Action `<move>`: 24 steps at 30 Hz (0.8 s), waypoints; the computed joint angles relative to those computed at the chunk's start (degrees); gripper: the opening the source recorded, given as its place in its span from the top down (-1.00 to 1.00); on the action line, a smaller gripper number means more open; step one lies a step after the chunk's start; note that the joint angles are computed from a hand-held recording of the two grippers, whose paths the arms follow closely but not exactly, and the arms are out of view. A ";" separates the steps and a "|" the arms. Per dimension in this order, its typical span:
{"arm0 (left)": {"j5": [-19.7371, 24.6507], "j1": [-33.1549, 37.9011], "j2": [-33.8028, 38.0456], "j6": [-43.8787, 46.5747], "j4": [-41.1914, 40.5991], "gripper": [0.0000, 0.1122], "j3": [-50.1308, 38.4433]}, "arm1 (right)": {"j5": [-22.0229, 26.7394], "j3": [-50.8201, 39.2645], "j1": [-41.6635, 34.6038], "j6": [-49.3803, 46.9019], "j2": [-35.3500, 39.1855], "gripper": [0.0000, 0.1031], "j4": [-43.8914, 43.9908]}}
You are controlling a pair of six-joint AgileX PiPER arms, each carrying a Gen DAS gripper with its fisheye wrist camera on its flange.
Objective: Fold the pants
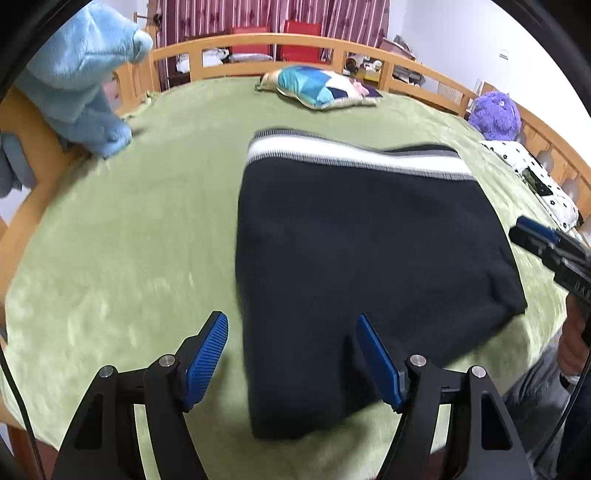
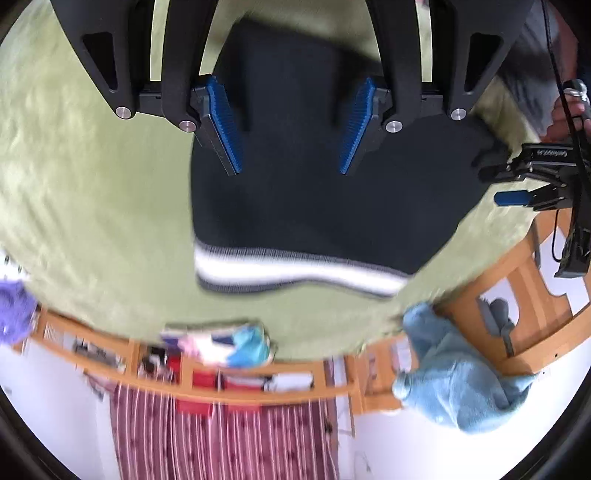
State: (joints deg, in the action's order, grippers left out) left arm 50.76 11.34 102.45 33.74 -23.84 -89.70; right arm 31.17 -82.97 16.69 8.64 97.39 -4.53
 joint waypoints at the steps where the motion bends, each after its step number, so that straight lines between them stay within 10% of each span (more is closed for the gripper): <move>1: 0.76 -0.46 1.66 -1.27 0.50 -0.26 -2.82 | 0.37 -2.15 -0.56 -0.76 1.24 -0.05 0.61; 16: 18.11 -7.42 34.53 -15.85 4.71 -0.26 -53.55 | 7.62 -34.50 -6.91 -12.11 28.05 -0.07 13.56; 24: 12.02 -9.25 31.65 -15.20 7.37 -0.36 -46.13 | 14.54 -47.21 -6.79 -6.02 35.41 -0.04 8.20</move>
